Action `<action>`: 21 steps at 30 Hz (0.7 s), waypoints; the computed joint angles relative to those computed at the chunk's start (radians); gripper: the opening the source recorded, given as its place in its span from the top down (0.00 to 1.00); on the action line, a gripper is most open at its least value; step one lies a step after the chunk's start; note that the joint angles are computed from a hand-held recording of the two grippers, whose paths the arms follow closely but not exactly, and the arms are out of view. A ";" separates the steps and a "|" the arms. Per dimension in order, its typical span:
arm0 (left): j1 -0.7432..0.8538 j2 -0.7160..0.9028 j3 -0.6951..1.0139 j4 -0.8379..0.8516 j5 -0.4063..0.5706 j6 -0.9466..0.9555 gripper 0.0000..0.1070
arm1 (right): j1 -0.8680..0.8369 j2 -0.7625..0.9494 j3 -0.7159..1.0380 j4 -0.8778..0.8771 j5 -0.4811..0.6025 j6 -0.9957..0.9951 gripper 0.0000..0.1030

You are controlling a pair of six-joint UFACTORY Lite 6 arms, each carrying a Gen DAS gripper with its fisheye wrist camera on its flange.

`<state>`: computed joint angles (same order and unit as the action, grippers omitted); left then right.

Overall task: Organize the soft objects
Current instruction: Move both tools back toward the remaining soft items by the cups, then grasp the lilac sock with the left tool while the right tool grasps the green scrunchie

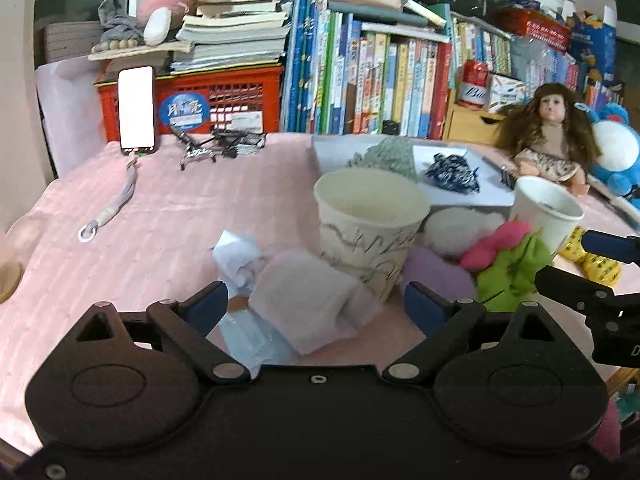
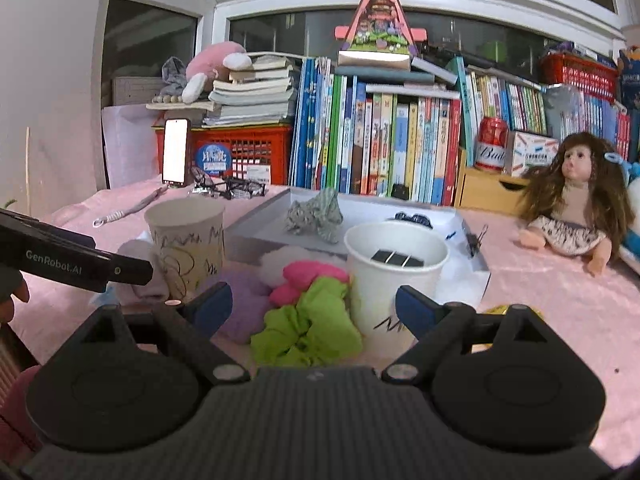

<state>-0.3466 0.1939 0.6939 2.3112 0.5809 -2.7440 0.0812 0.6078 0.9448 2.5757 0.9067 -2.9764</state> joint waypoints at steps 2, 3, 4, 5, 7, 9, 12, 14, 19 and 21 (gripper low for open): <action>0.001 0.019 -0.003 0.008 0.018 -0.013 0.12 | 0.008 0.016 0.005 0.012 0.001 -0.010 0.09; 0.004 0.029 -0.001 0.011 0.024 -0.016 0.12 | 0.013 0.025 0.009 0.018 0.000 -0.015 0.09; 0.002 0.043 0.002 0.008 0.036 -0.019 0.12 | 0.019 0.033 0.012 0.025 -0.001 -0.022 0.09; 0.001 0.055 0.007 0.005 0.044 -0.022 0.12 | 0.026 0.040 0.016 0.034 -0.001 -0.029 0.09; 0.003 0.078 0.014 0.009 0.058 -0.036 0.12 | 0.042 0.056 0.025 0.056 -0.003 -0.043 0.09; 0.005 0.098 0.020 0.015 0.069 -0.053 0.12 | 0.053 0.071 0.038 0.069 -0.010 -0.045 0.09; 0.013 0.131 0.033 0.027 0.079 -0.079 0.12 | 0.067 0.095 0.060 0.083 -0.023 -0.040 0.10; 0.016 0.151 0.042 0.035 0.088 -0.097 0.12 | 0.075 0.108 0.072 0.094 -0.031 -0.040 0.11; 0.029 0.180 0.062 0.070 0.090 -0.132 0.12 | 0.094 0.130 0.097 0.132 -0.049 -0.063 0.13; 0.031 0.191 0.069 0.077 0.091 -0.141 0.12 | 0.098 0.138 0.104 0.141 -0.053 -0.067 0.14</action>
